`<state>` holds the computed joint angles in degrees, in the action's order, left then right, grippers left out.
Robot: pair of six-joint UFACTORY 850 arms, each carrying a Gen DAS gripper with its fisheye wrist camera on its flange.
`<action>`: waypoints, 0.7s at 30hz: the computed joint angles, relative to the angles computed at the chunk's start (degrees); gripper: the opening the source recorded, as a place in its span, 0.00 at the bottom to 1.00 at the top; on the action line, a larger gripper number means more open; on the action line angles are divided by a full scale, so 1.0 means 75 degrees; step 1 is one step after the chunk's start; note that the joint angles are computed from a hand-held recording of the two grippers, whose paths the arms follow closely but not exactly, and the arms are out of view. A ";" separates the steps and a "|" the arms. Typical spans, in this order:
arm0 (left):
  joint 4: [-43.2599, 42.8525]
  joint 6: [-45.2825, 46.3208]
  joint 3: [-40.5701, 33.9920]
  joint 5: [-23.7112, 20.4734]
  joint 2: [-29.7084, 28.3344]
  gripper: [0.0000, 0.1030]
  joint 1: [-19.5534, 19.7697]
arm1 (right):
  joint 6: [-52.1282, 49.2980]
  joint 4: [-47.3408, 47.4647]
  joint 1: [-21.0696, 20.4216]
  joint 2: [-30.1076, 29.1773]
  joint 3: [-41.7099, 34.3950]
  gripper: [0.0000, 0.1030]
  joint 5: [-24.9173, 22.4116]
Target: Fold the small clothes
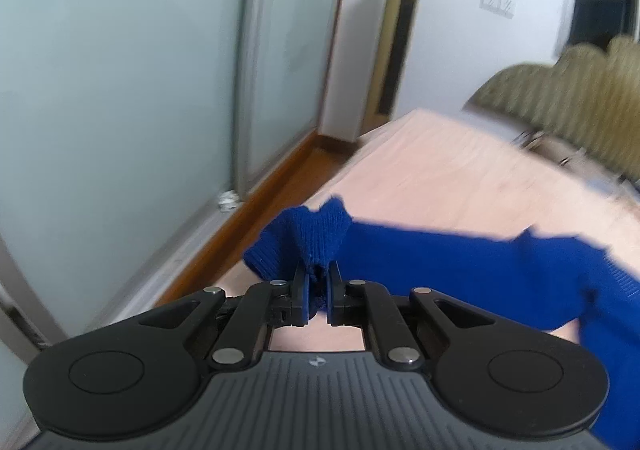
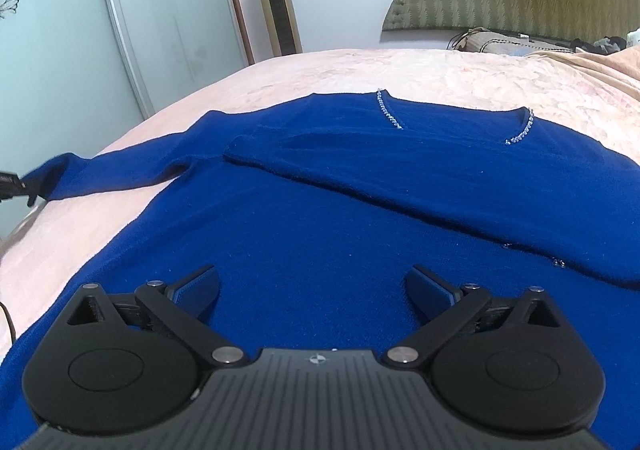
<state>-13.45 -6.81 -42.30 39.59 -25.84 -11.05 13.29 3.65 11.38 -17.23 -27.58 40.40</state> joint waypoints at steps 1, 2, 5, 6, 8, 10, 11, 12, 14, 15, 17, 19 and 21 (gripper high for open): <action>0.0245 -0.0230 0.0020 -0.0111 0.0167 0.07 -0.0051 | 0.0055 -0.0045 -0.0016 0.0004 0.0012 0.99 0.0025; 0.0561 -0.0478 0.0045 -0.0236 0.0354 0.07 -0.0132 | 0.0112 -0.0097 -0.0042 0.0015 0.0034 0.99 0.0056; 0.1743 -0.1403 -0.0150 -0.0772 0.0615 0.07 -0.0463 | 0.0341 -0.0205 -0.0098 0.0044 0.0075 0.97 0.0131; 0.2333 -0.1890 -0.0253 -0.0907 0.0630 0.07 -0.0608 | 0.0445 -0.0243 -0.0131 0.0069 0.0101 0.97 0.0156; 0.3535 -0.2963 -0.0554 -0.1133 0.0541 0.07 -0.0904 | 0.0685 -0.0328 -0.0213 0.0139 0.0165 0.95 0.0208; 0.4790 -0.4141 -0.0853 -0.1091 0.0313 0.07 -0.1214 | 0.0878 -0.0378 -0.0320 0.0245 0.0254 0.95 0.0229; 0.5357 -0.4712 -0.1015 -0.0997 0.0159 0.07 -0.1359 | 0.0904 -0.0328 -0.0365 0.0318 0.0310 0.95 0.0238; 0.5843 -0.5229 -0.1192 -0.0890 -0.0018 0.07 -0.1497 | 0.0890 -0.0230 -0.0409 0.0389 0.0373 0.95 0.0266; 0.6591 -0.6113 -0.1588 -0.0764 -0.0443 0.07 -0.1855 | 0.0834 -0.0010 -0.0506 0.0521 0.0500 0.95 0.0346; 0.6920 -0.6476 -0.1773 -0.0779 -0.0668 0.07 -0.2013 | 0.0814 0.0123 -0.0562 0.0592 0.0578 0.95 0.0391; 0.7789 -0.7125 -0.2299 -0.0995 -0.1212 0.08 -0.2383 | 0.0824 0.0327 -0.0700 0.0713 0.0710 0.95 0.0475; 0.8357 -0.7488 -0.2721 -0.1702 -0.1590 0.09 -0.2764 | 0.0838 0.0538 -0.0851 0.0827 0.0833 0.95 0.0531; 0.9038 -0.7947 -0.2857 -0.2204 -0.1751 0.09 -0.3040 | 0.0782 0.0731 -0.0993 0.0907 0.0916 0.95 0.0525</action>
